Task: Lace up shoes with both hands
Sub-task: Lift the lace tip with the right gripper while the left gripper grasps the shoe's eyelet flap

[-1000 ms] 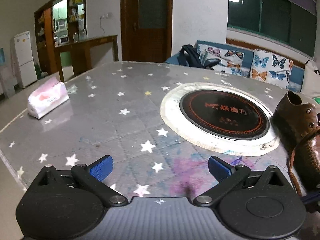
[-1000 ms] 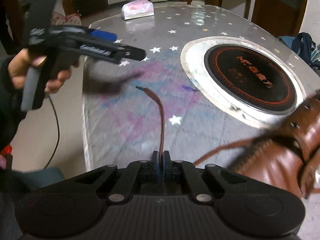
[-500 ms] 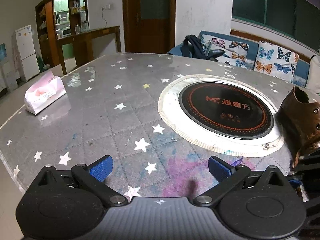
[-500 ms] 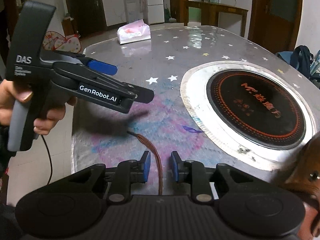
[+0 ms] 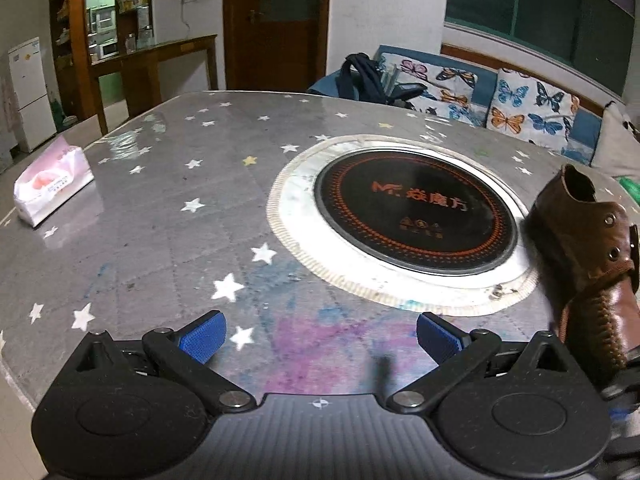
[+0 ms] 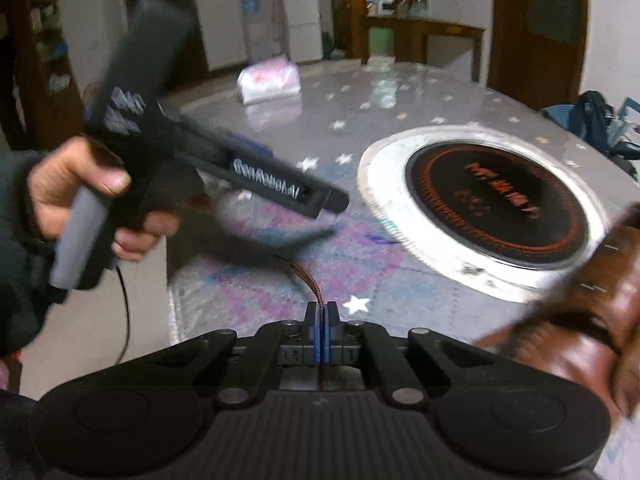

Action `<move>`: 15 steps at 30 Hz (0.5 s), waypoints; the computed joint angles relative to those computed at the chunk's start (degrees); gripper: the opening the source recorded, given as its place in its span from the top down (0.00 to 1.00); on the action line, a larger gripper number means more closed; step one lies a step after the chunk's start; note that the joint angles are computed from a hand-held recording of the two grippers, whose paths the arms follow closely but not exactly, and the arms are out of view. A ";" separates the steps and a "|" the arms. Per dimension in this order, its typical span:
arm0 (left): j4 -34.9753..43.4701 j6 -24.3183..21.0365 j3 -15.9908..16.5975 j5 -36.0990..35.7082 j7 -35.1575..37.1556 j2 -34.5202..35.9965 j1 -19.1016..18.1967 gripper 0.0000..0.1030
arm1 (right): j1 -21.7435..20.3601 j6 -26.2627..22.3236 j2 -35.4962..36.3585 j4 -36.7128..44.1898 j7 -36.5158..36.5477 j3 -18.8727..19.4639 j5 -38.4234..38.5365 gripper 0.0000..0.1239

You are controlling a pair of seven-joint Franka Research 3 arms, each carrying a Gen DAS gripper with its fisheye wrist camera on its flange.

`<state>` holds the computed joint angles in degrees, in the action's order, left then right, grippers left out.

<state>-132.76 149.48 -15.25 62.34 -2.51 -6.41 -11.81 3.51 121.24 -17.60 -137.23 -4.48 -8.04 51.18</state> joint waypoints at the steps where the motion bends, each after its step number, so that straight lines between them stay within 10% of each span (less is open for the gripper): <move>1: 0.40 -0.15 -0.07 -0.25 0.27 0.31 -0.09 0.00 | -0.56 -0.96 -0.70 0.14 -0.15 -1.03 0.75 0.99; 15: 9.06 -0.38 0.31 -0.52 4.37 7.27 -3.61 0.00 | -8.53 9.65 -8.99 1.90 -4.64 -10.11 18.98 0.99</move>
